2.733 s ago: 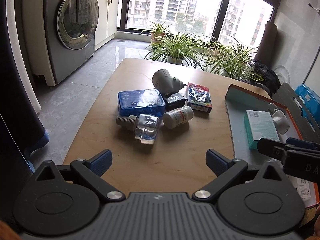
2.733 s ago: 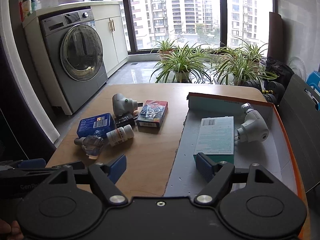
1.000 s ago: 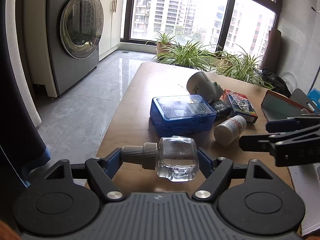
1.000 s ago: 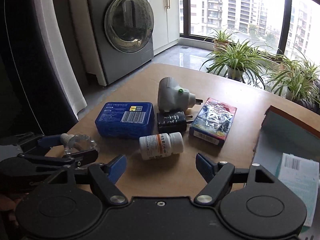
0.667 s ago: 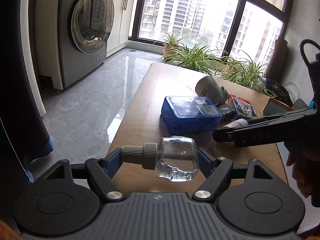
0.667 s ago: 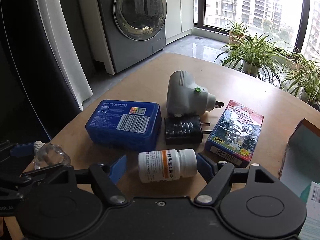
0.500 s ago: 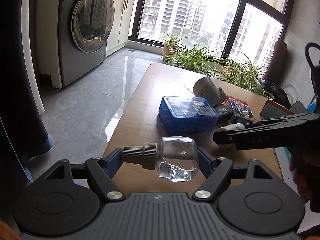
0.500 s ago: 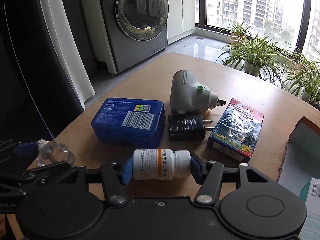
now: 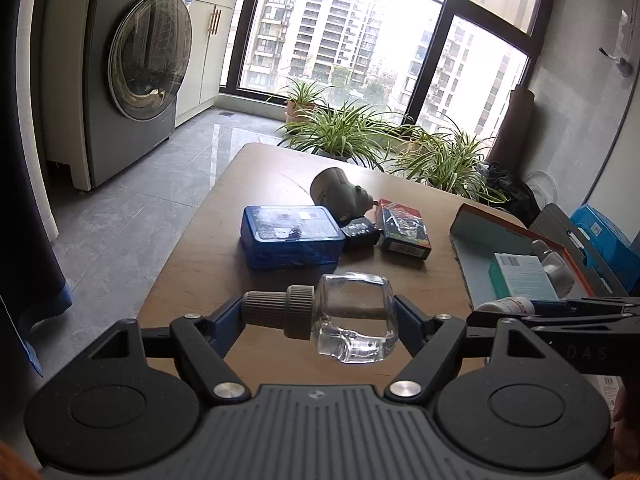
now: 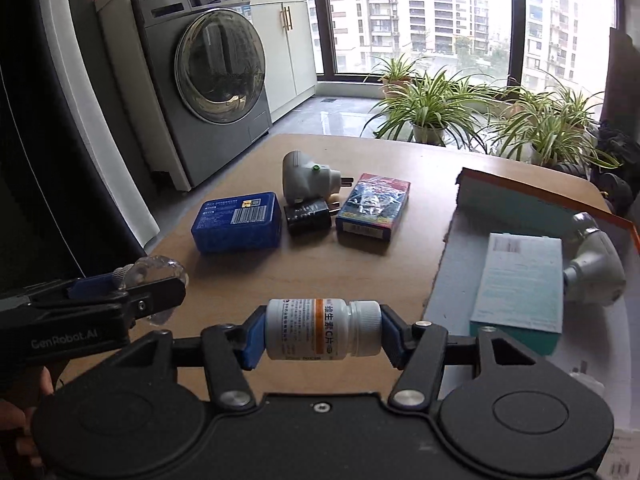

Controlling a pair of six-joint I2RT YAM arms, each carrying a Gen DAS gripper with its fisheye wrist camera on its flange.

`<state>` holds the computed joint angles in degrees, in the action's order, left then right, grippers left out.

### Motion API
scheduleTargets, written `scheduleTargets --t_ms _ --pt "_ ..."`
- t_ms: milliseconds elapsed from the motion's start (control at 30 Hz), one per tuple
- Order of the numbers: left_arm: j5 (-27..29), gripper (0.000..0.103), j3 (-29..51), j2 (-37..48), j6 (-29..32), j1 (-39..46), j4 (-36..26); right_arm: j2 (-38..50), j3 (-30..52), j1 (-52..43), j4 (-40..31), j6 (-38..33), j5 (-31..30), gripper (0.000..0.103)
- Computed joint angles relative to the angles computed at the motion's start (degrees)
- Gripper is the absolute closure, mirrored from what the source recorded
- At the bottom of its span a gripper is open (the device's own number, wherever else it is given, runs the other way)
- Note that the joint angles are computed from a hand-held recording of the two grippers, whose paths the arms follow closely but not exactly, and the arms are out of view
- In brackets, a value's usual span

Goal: Organize rigid objects
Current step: 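Grasp the glass perfume bottle with the left tool while the right tool grasps the white pill bottle, then carry the glass bottle with the left tool while the right tool carries the pill bottle over the tray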

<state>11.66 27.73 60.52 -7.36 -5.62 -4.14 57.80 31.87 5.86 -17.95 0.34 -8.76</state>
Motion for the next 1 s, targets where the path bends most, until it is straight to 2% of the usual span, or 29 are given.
scheduleTargets --t_ms 233,433,567,700,867,1000 --pt "-4.77 0.023 -1.42 -8.17 -2.83 -9.65 -4.56 -17.99 -4.61 -8.87 -11.36 0.18 -0.74 0.034" --pt "-8.65 0.023 -1.28 -10.31 -6.0 -19.55 -6.52 -27.28 -5.33 -24.67 -20.83 -7.97 -8.91 0.034" --pt "-11.22 0.023 -0.44 -8.68 -7.52 -25.3 -5.81 -28.9 -4.82 -39.79 -25.13 -16.55 -17.38 0.034" --pt "-12.88 0.023 0.88 -5.44 -8.7 -30.02 -3.89 -26.52 -3.53 -53.76 -27.17 -24.64 -25.13 0.034" --pt "-14.83 0.023 3.35 0.12 -9.79 -35.55 -1.2 -21.87 -1.78 -65.07 -27.03 -30.51 -31.3 0.034" --pt "-16.04 0.023 5.34 4.46 -9.72 -38.3 0.62 -18.6 -0.57 -68.48 -25.04 -31.22 -33.31 0.034"
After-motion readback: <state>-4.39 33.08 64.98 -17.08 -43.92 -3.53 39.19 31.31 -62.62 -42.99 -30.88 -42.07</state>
